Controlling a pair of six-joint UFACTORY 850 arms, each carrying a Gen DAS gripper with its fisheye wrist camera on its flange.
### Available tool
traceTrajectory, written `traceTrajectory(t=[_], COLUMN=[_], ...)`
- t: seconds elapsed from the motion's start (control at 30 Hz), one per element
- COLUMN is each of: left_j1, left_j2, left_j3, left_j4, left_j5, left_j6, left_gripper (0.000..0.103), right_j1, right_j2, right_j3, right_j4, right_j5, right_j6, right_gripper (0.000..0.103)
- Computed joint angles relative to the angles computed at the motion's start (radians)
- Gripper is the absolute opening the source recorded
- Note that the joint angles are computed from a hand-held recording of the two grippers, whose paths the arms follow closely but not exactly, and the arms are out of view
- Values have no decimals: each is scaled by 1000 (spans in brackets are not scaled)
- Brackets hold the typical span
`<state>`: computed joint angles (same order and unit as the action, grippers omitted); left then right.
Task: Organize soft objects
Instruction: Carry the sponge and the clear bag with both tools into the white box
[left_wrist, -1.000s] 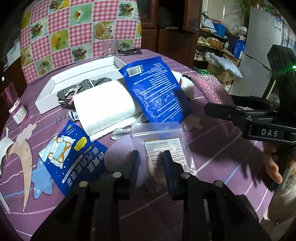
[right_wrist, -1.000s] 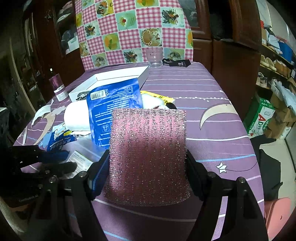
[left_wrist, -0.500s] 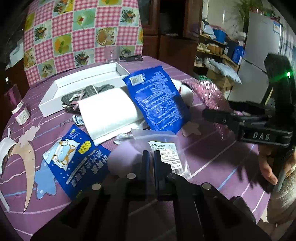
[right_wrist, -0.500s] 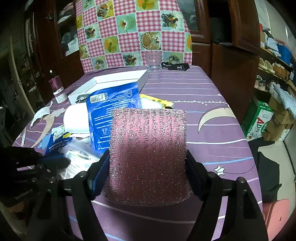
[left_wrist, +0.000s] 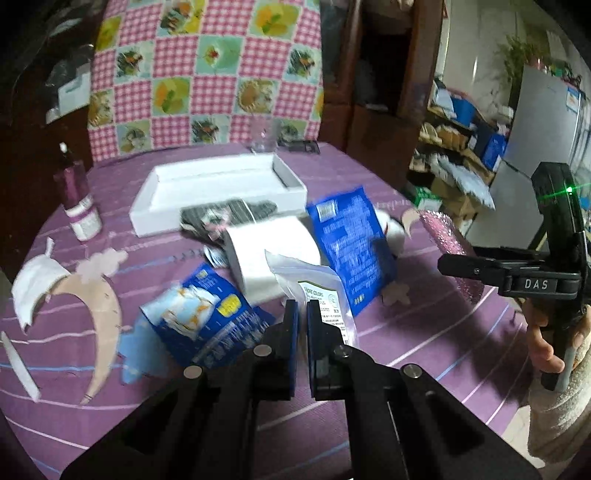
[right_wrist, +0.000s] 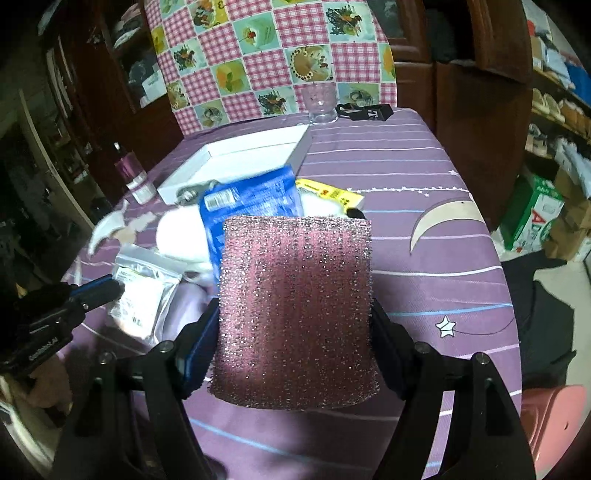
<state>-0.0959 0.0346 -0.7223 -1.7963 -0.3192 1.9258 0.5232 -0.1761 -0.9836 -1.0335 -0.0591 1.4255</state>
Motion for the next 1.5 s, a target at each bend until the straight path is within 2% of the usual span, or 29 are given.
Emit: traceTrajectory(t=[0.13, 0.33, 0.4, 0.57, 0.73, 0.87, 0.97, 1.07, 1.13, 1.2, 1.27, 1.33, 1.43, 1.5], left_j1=[27, 49, 48, 53, 84, 95, 90, 88, 94, 97, 101, 107, 99, 86], left_j2=[27, 10, -9, -103, -236, -406, -509, -610, -663, -697, -721, -748, -781, -809], left_j3=[-38, -149, -193, -332, -454, -613, -718, -819, -868, -894, -918, -948, -989, -1023], left_j4=[84, 167, 141, 166, 144, 250, 373, 586, 722, 840, 887, 916, 1060, 1218], left_j5=[-15, -63, -61, -90, -92, -113, -96, -56, -58, -44, -59, -116, -163, -191], left_j6=[-97, -212, -214, -285, -389, -573, -731, -973, -1114, -1237, -1290, -1315, -1456, -1597], left_gripper=[3, 3, 3, 3, 3, 3, 3, 3, 3, 3, 3, 3, 3, 3], right_j1=[1, -22, -37, -58, -123, -130, -123, -102, -84, -68, -53, -42, -43, -49], right_j2=[-4, -92, -139, -292, -465, -582, -706, -832, -880, -956, -946, -946, -938, -933], right_j3=[-64, -301, -385, -610, -814, -935, -1085, -1267, -1331, -1454, -1427, -1428, -1413, -1404], right_j4=[419, 1047, 1167, 1349, 1787, 1741, 1637, 1458, 1346, 1196, 1084, 1014, 1024, 1057], right_j5=[-24, -165, -176, -238, -372, -406, -481, -575, -593, -670, -646, -652, -649, -649], right_j6=[-370, -955, -1035, -1135, -1462, -1385, -1253, -1152, -1110, -1015, -940, -909, -917, -943], right_gripper=[75, 75, 75, 75, 75, 75, 75, 75, 76, 77, 77, 77, 80, 82])
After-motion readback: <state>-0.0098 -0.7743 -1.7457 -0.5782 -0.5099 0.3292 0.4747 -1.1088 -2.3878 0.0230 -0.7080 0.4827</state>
